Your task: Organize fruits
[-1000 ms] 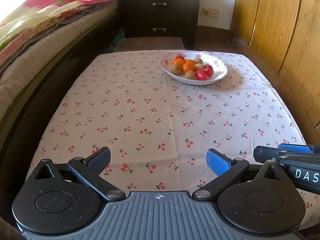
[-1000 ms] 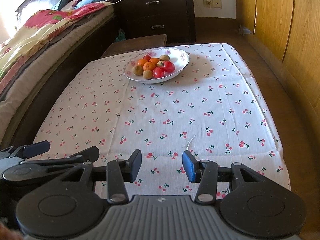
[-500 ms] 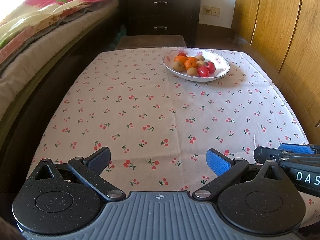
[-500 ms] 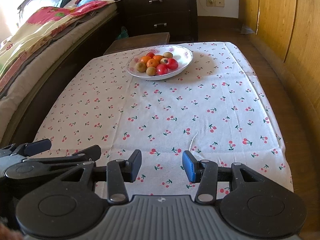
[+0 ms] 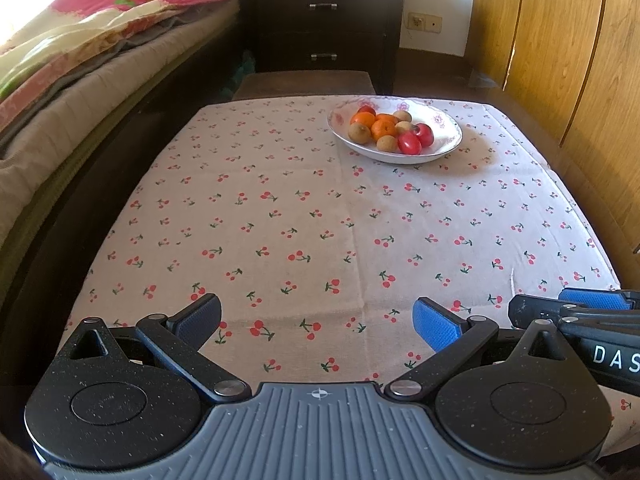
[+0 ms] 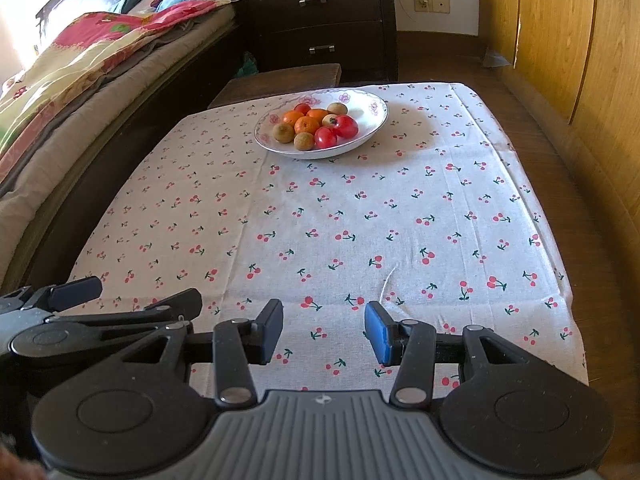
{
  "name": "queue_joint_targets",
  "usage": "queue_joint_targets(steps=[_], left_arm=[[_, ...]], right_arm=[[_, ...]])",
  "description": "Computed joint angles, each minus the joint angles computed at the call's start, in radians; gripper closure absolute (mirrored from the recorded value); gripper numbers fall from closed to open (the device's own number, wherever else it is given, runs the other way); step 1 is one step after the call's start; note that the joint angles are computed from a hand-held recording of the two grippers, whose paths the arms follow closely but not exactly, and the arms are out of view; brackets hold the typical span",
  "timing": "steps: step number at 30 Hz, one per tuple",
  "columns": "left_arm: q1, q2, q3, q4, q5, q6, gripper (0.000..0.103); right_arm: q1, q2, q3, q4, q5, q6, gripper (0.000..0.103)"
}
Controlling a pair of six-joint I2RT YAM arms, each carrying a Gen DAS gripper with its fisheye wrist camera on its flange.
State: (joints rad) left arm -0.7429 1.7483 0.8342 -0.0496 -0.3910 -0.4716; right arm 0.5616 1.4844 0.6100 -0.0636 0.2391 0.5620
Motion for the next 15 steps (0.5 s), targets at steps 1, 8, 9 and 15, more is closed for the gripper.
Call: queue_joint_targets(steps=[1,8,9,15], left_arm=[[0.001,0.001,0.002,-0.003,0.001,-0.003,0.0],[0.0,0.006,0.007,-0.011,-0.014,-0.012,0.0],[0.001,0.007,0.007,-0.012,-0.014,-0.015,0.0],[0.003,0.012,0.012,-0.019,-0.006,-0.023,0.0]], right_arm=[[0.001,0.001,0.0,0.0,0.0,0.0,0.056],[-0.002,0.01,0.0,0.006,-0.005,0.0,0.054],[-0.004,0.01,0.0,0.007,-0.006,-0.001,0.054],[-0.006,0.019,0.004,0.006,-0.009,0.0,0.054]])
